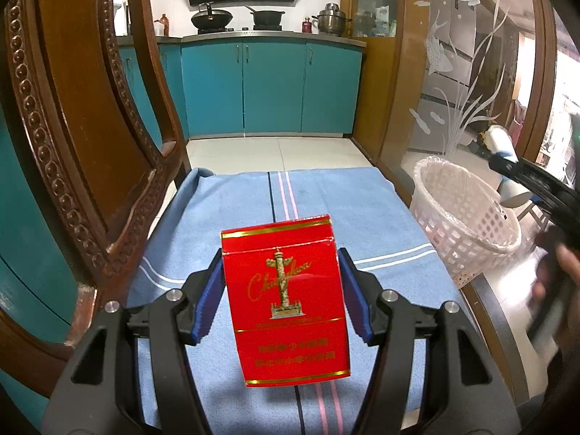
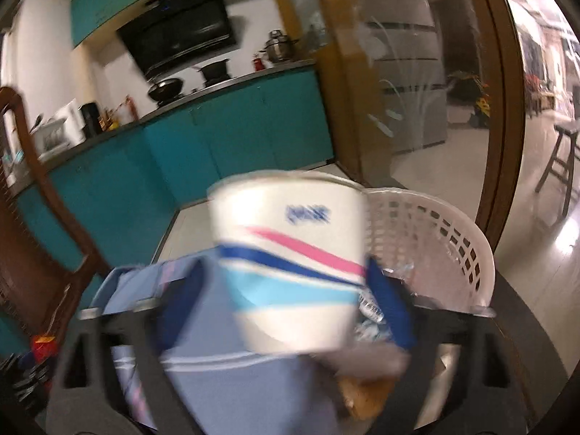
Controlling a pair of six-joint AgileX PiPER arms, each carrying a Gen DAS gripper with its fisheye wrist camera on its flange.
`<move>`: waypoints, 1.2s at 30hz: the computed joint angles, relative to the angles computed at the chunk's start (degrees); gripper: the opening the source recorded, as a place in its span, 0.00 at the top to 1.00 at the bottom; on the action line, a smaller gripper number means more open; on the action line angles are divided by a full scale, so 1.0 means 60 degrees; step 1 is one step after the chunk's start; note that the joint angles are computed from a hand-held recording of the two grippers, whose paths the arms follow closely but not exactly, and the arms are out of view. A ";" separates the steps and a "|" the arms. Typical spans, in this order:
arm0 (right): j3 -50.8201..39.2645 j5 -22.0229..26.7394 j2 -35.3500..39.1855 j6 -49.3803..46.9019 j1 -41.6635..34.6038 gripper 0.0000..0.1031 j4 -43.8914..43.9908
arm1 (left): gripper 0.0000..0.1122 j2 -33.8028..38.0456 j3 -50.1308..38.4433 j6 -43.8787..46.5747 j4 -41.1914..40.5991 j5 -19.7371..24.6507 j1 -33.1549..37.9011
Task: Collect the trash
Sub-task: 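Drop the paper cup into the wastebasket with the right gripper while the left gripper drops the red box in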
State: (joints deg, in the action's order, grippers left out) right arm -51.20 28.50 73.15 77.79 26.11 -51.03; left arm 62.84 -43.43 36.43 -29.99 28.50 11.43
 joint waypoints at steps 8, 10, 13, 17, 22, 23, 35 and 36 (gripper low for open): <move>0.0806 0.0000 -0.2482 -0.0660 -0.1411 0.03 0.2978 | 0.46 -0.0140 0.0281 -0.1836 0.1706 -0.0463 -0.1484; 0.0850 0.0422 -0.2982 0.0041 -0.1291 0.03 0.2361 | 0.46 -0.0013 0.0147 -0.2914 0.2601 -0.0556 -0.2267; 0.0900 0.0521 -0.3210 0.0340 -0.1472 0.03 0.1883 | 0.46 0.0722 -0.0787 -0.4423 0.3405 -0.0229 -0.3828; 0.1060 0.0651 -0.3416 0.0942 -0.2087 0.03 0.1642 | 0.46 0.2683 -0.3189 -0.6554 0.4769 0.0117 -0.6217; 0.1186 0.0444 -0.3540 -0.0217 -0.2800 0.03 0.2500 | 0.24 0.5583 -0.6726 -0.7698 0.5272 0.1165 -0.7467; 0.1150 0.0374 -0.3507 -0.0706 -0.2933 0.03 0.2960 | 0.23 0.5739 -0.6891 -0.8050 0.5618 0.1254 -0.7562; 0.0006 0.1337 -0.1605 -0.1029 0.0792 0.03 0.2508 | 0.11 0.1837 -0.1659 -0.4592 0.3844 0.0271 -0.3462; -0.0159 0.1433 -0.1314 -0.1074 0.1332 0.03 0.2502 | 0.11 0.1502 -0.1379 -0.4411 0.3819 0.0280 -0.3062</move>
